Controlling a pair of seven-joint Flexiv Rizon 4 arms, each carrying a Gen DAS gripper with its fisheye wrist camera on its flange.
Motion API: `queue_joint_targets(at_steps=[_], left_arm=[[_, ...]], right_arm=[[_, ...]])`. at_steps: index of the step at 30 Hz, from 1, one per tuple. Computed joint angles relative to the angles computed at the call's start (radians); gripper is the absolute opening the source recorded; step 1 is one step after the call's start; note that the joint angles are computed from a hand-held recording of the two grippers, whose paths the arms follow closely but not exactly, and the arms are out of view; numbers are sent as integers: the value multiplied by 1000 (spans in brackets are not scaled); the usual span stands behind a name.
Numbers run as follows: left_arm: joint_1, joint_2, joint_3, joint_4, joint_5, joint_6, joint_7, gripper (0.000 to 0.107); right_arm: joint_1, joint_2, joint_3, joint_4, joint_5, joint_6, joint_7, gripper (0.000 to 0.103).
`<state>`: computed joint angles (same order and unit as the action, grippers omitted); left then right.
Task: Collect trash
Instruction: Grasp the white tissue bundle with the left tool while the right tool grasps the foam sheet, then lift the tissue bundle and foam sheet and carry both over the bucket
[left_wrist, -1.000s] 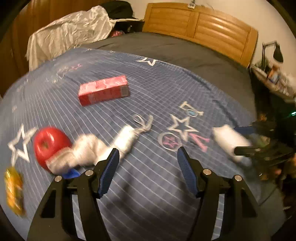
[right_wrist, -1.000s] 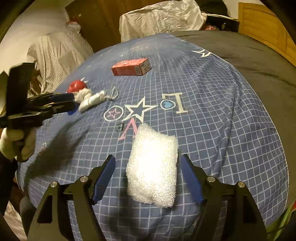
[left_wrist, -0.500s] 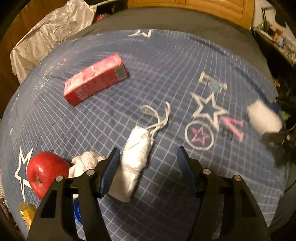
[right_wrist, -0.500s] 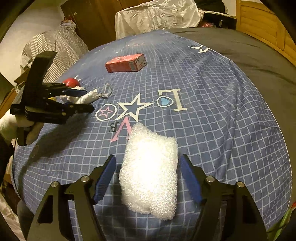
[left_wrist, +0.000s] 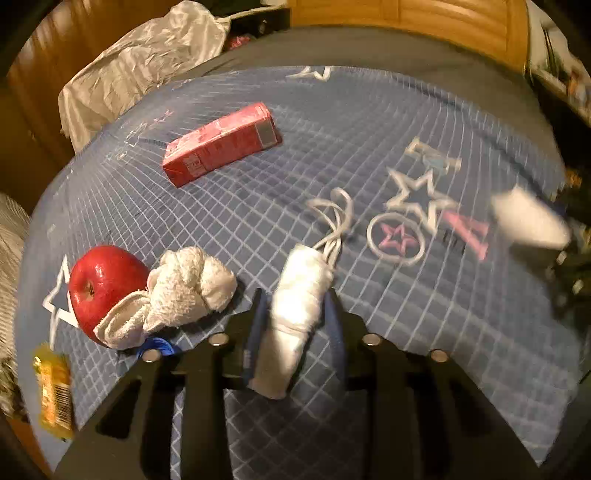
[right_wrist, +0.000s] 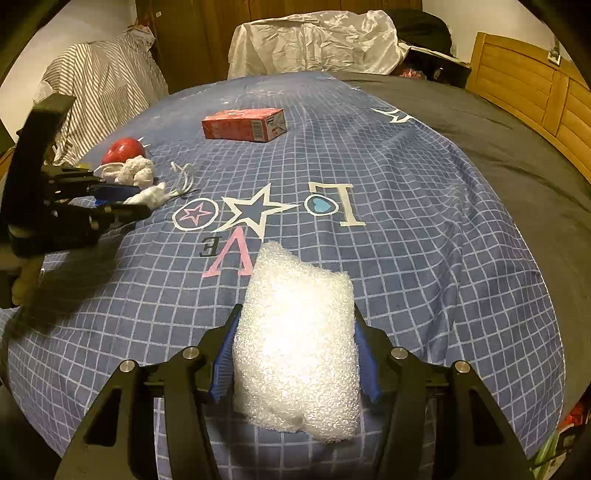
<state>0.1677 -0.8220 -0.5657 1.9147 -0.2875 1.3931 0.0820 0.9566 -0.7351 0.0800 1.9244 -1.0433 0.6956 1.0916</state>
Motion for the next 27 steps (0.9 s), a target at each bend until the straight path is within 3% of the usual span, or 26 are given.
queue_joint_targets(at_steps=[2, 5, 7, 10, 14, 21, 27], left_arm=[[-14, -12, 12, -19, -4, -7, -15, 43], [-43, 2, 54, -58, -40, -105, -54, 42], [-29, 5, 35, -31, -67, -71, -40, 34], [7, -2, -16, 20, -85, 31, -43, 30], [144, -15, -150, 114, -68, 144, -77, 27], [541, -70, -486, 316, -8, 286, -204, 25], [762, -162, -656, 428, 125, 427, -297, 26]], right_arm=[[-1, 0, 4, -3, 7, -2, -5, 56], [0, 2, 3, -3, 11, -2, -2, 56], [2, 0, 4, -5, 14, -9, -3, 55], [20, -8, 3, -27, 34, -62, -10, 53], [67, 4, -3, -48, 30, -182, 7, 53], [117, 6, 2, -157, -6, -406, -73, 53], [169, -21, -18, -285, -72, -550, -163, 53]])
